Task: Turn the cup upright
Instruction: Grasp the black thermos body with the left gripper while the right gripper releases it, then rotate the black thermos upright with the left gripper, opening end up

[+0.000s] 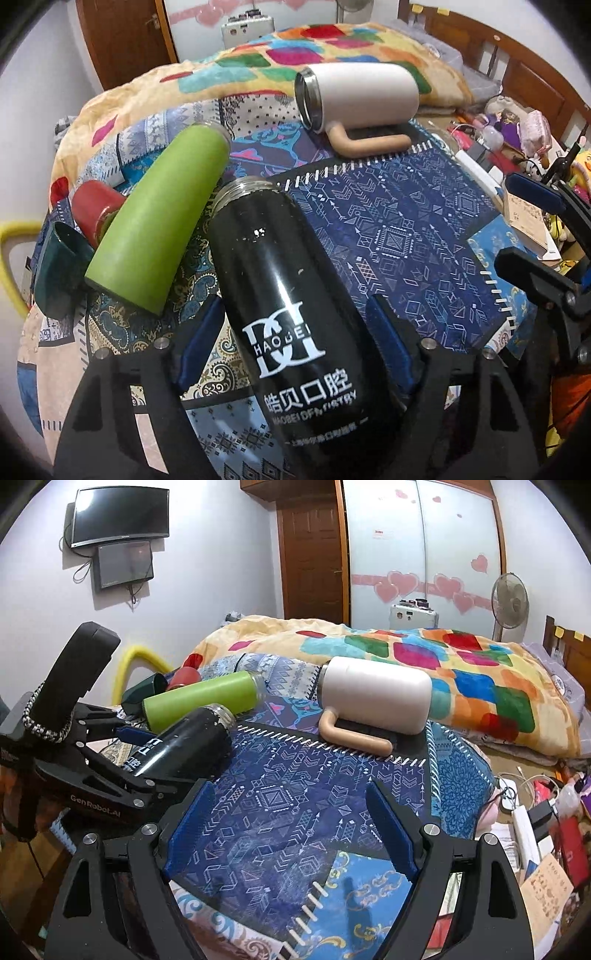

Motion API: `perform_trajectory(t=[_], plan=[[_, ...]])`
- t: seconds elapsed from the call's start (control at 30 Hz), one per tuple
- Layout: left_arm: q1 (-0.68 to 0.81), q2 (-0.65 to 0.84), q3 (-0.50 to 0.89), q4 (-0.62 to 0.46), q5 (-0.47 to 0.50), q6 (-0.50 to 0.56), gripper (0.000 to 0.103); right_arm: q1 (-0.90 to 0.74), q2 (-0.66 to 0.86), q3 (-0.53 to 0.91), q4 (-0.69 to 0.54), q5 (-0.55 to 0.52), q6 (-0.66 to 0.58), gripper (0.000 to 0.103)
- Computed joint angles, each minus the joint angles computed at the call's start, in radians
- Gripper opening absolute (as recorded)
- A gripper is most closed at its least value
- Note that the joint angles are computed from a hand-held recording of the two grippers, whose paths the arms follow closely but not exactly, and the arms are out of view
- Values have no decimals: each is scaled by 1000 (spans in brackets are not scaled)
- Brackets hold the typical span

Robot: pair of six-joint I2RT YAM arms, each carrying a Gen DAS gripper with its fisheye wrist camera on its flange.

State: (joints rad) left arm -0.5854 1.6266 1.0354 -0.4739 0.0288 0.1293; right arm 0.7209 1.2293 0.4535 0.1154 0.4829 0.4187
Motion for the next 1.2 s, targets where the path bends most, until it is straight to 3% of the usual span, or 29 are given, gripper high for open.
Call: perform_trajectory(t=[0.13,0.4,0.93,1.2], plan=[[-10,24,33,-14,-1,-1,71,-19,-10,-24,34,-19,-7,82],[-51,-1,28,0,-1,-3,65,-36,-74,-54,33,-37,-1,82],[-15,-392,-96,-11,77,-46,64,25,-177,-24,-66,33,-13,82],[9,-465,-90,-2,126,-64,63,74,-207,-7,-73,87,-20,86]])
